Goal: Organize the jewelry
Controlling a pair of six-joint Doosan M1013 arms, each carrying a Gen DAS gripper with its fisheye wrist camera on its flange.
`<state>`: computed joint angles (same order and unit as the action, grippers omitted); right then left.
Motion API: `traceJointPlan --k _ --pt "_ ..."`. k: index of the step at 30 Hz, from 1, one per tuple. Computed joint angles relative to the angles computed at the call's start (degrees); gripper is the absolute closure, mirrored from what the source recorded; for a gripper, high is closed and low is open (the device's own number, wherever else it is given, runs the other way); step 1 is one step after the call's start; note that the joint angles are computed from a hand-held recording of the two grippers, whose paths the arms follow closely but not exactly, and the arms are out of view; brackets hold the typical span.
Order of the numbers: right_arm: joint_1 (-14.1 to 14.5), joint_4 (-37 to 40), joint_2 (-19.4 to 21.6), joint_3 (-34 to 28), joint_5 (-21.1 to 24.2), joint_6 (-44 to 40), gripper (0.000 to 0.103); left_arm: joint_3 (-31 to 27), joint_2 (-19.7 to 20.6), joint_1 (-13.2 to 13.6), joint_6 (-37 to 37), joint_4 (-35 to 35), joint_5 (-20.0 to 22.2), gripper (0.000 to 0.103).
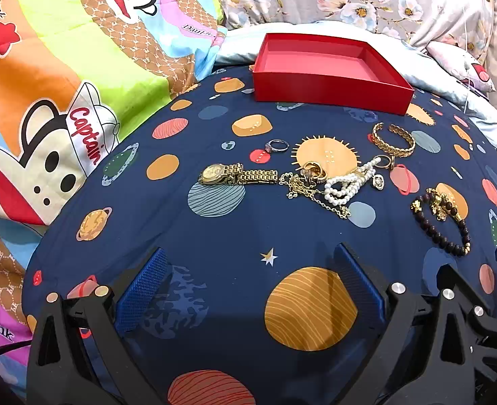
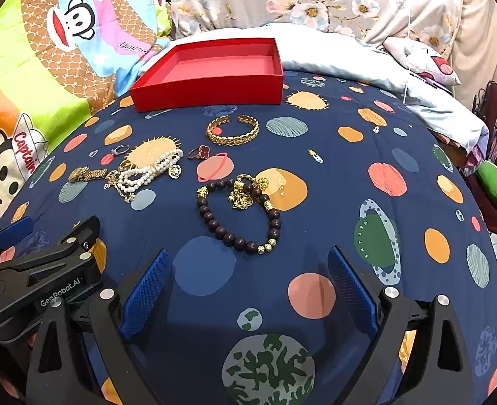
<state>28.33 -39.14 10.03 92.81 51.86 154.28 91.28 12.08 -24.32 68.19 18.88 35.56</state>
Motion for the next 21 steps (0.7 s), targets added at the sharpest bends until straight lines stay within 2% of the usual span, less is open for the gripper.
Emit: traceJointPlan --k 21 --pt "0.07 0.19 0.21 -0.16 0.06 -0.11 0.01 -0.28 0.3 0.13 1.44 -1.85 0.53 0.007"
